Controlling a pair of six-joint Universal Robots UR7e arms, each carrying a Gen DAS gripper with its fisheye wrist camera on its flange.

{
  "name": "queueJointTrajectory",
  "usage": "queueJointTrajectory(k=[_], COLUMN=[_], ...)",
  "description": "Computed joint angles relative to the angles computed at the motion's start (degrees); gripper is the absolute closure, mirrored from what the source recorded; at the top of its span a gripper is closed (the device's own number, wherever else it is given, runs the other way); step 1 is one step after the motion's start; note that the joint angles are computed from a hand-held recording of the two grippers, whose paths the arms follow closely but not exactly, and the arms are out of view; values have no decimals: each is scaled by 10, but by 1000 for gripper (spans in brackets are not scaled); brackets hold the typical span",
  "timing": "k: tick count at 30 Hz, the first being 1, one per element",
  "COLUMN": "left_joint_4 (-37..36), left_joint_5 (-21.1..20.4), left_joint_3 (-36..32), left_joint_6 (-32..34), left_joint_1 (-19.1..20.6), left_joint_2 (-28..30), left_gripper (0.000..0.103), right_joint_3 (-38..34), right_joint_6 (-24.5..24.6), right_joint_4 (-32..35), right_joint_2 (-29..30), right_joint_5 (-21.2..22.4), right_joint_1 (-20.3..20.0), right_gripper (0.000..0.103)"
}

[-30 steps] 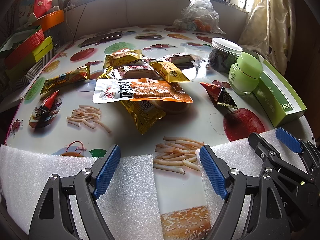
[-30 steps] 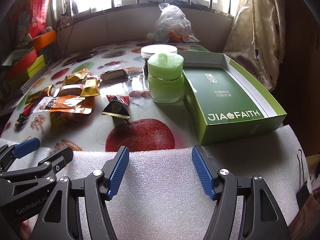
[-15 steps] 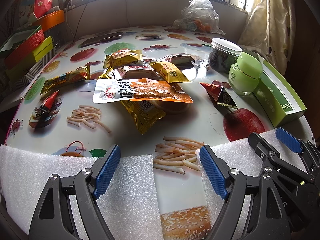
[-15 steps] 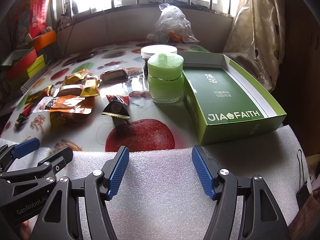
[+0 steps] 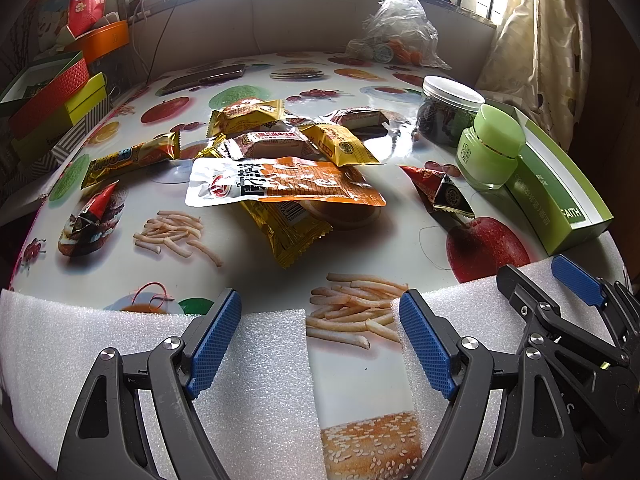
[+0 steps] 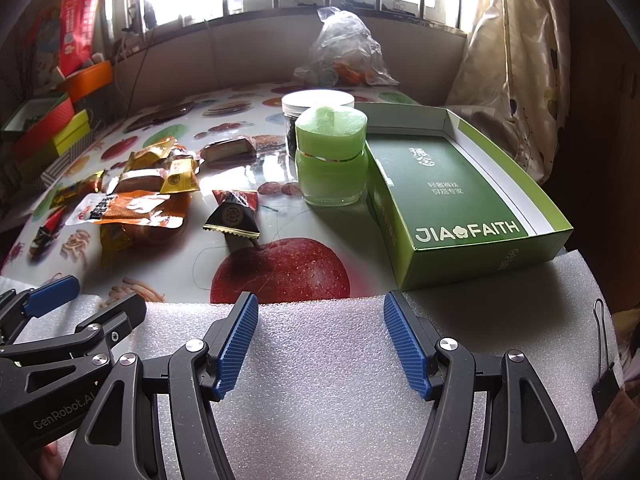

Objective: Organize snacks

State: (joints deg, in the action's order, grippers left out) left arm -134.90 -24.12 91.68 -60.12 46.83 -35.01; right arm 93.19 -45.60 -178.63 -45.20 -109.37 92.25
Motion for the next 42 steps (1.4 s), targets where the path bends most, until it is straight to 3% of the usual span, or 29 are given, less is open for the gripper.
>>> queueJointTrajectory(k=[16, 22, 26, 32, 38, 42], left_joint_4=[-3, -40, -33, -113, -139, -174], left_joint_5=[-6, -37, -38, -18, -34, -36], left_joint_3=[4, 20, 34, 65, 68, 59], left_joint_6=[7, 43, 26, 62, 50, 87], left_joint_1=[1, 4, 5, 5, 25, 34], left_joint_2=[-8, -26, -45, -72, -94, -90], left_gripper=[21, 21, 21, 22, 22, 22], right_joint_3=[-4, -26, -46, -103, -159, -181], right_joint_6=[-1, 6, 7, 27, 50, 52], right_joint_4=[9, 62, 103, 178, 228, 245], right_joint_2=[-1, -5, -3, 25, 61, 77], right_joint_5=[-8, 9, 32, 41, 25, 16], right_joint_1=[3, 3, 10, 26, 36, 38], right_gripper=[37, 38, 38, 38, 38, 41])
